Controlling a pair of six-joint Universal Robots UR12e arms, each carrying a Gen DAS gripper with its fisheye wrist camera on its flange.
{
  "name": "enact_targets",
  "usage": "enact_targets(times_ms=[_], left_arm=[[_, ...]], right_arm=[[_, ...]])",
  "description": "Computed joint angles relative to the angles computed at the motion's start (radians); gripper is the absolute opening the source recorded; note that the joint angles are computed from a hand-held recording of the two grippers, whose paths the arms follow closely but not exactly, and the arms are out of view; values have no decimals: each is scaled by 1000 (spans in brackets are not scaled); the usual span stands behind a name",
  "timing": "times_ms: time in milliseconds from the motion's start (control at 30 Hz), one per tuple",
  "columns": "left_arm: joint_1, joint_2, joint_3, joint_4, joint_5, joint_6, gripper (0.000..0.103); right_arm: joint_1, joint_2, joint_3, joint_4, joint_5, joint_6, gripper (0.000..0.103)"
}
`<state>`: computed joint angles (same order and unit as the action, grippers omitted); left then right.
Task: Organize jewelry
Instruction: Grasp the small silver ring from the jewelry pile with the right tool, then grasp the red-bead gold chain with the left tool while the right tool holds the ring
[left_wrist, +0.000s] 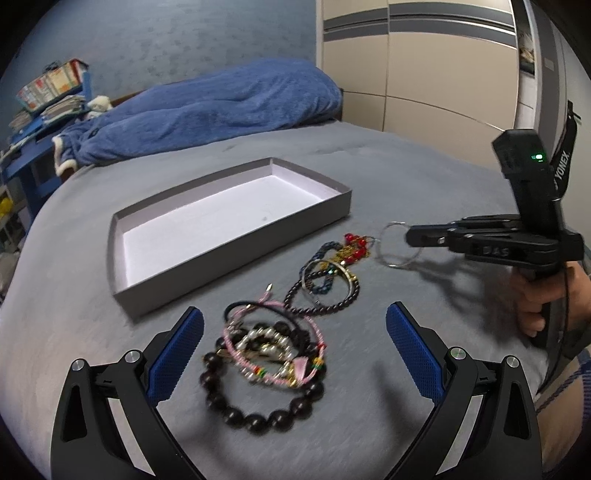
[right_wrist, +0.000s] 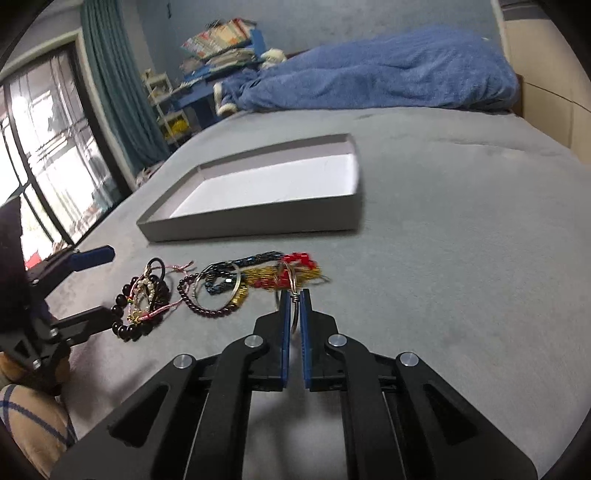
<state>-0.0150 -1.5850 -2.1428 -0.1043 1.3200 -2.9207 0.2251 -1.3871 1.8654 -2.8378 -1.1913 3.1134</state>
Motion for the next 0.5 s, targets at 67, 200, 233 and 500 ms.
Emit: enact_targets(times_ms=[67,200,233,500], left_arm=[[-12,-12,17,-15,4,18,97],[-47,-50,76,-58,24,61,94],[-54,-60,93,-76,23,71,93],[-115,-139,210,-212,94,86,61]], right_arm=[[-7,-6,5,-3,-15,15,5],[-23,-12,17,-8,-30,51,5],[-25,-12,19,-10,-30,58,5],[-38,-12,30,-16,-10,104,5]])
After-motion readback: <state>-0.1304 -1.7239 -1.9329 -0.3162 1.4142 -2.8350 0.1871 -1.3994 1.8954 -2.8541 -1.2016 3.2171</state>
